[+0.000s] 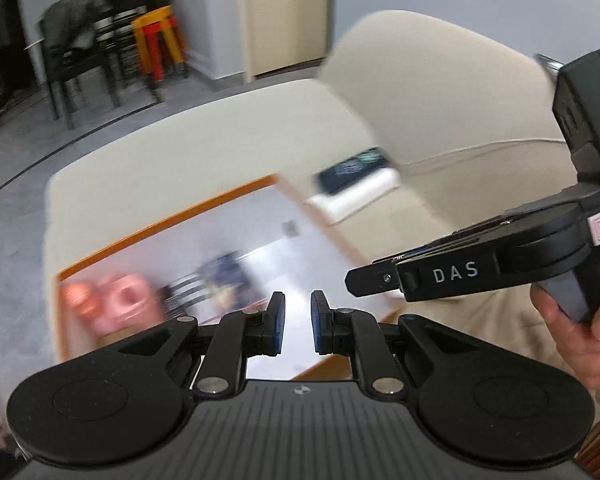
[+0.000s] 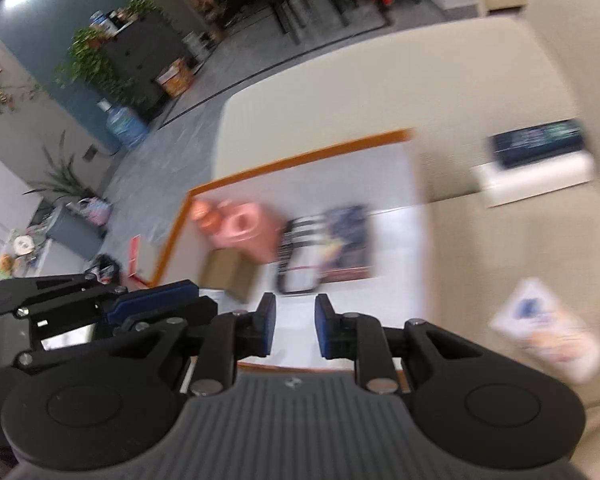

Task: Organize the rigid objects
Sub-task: 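Open both tools and move them out toward the Vaseline tube and yellow tape, then grasp the Vaseline tube with the left tool while the right tool grasps the yellow tape measure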

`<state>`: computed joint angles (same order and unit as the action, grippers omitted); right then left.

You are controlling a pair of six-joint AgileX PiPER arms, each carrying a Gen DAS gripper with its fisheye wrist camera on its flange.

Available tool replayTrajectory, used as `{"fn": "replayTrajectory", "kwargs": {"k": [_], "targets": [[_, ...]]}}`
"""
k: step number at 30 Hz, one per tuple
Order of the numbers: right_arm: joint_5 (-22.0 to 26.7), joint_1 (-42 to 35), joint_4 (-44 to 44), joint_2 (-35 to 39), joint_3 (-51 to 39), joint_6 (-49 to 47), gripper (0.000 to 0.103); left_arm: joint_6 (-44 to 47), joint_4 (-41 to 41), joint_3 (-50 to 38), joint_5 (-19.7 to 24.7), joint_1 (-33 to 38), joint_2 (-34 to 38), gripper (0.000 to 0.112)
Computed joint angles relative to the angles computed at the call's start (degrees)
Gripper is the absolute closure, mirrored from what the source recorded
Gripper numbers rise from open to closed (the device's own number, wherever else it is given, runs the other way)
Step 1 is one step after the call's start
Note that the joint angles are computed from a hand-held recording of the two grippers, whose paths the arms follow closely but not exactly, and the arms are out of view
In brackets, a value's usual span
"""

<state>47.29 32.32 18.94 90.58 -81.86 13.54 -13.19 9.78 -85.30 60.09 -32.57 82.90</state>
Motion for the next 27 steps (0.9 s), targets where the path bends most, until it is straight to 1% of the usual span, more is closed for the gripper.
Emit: {"fn": "replayTrajectory", "kwargs": {"k": [2,3,4,6,9,11,12,14,15,17,19,20,21,22,23,24,25,26,27], "targets": [[0.93,-3.55,-1.66,-2.22,3.03,-1.64,0.081,1.37,-1.43,-3.4,0.34,-2.14,3.67,0.098],[2.15,-5.09,-2.84,-2.68,3.74,-2.7,0.08,2.08,-2.49,-4.75,0.24,-2.88,5.36,0.098],[3.48,-6.55,-4.51,-2.8,4.32,-3.27,0.077,2.1,-3.58,-6.48,0.47,-3.57,7.38,0.098],[4.65,-9.37,-7.11,-3.13,6.16,-2.88,0.077,0.86,-5.82,-10.37,1.38,-4.64,11.79,0.098],[4.49,-14.88,-6.49,-4.13,9.47,-6.58,0.077,-3.57,-10.29,-14.97,1.8,-5.13,17.35,0.098],[5.29,-17.56,-8.81,-3.35,9.86,-8.79,0.075,-6.19,-13.3,-17.84,1.88,-5.18,21.01,0.098],[6.08,-18.94,-9.75,-2.48,9.43,-10.93,0.072,-7.82,-13.57,-19.04,1.95,-5.63,22.7,0.098],[7.45,-20.75,-12.43,-0.79,8.19,-15.61,0.072,-11.63,-13.62,-22.5,3.08,-6.43,26.58,0.097],[7.38,-21.63,-13.4,-0.39,8.03,-18.58,0.072,-13.65,-13.95,-23.72,3.14,-6.46,28.39,0.096],[8.28,-23.26,-14.76,1.56,6.33,-25.8,0.071,-18.84,-14.81,-24.27,2.23,-6.61,30.69,0.086],[9.22,-24.2,-16.98,4.59,4.23,-33.16,0.071,-25.1,-15.45,-24.38,1.16,-6.51,32.86,0.081],[9.67,-24.03,-18.44,5.75,3.54,-35.09,0.071,-27.81,-15.34,-24.01,0.55,-6.53,33.48,0.075],[9.67,-23.61,-20.64,7.06,3.0,-36.38,0.071,-31.11,-14.66,-23.72,0.12,-6.62,34.22,0.073],[10.12,-23.1,-22.06,8.54,2.38,-38.65,0.076,-34.52,-13.96,-23.63,-0.2,-6.7,34.97,0.069],[10.77,-22.38,-22.73,9.93,1.7,-41.36,0.076,-37.18,-13.43,-23.04,-0.54,-6.66,35.06,0.065],[11.04,-21.6,-23.6,10.61,1.73,-43.38,0.072,-39.97,-12.65,-22.66,-0.92,-6.76,35.34,0.062],[10.91,-20.55,-24.91,11.18,2.15,-45.01,0.064,-42.68,-11.66,-21.92,-1.84,-6.92,35.39,0.057],[10.17,-19.6,-26.21,11.42,3.04,-46.64,0.06,-44.68,-10.59,-21.27,-2.69,-7.12,35.46,0.053],[9.1,-18.98,-27.15,11.44,4.12,-48.29,0.052,-46.17,-9.56,-21.32,-2.79,-7.32,35.97,0.052]]}}
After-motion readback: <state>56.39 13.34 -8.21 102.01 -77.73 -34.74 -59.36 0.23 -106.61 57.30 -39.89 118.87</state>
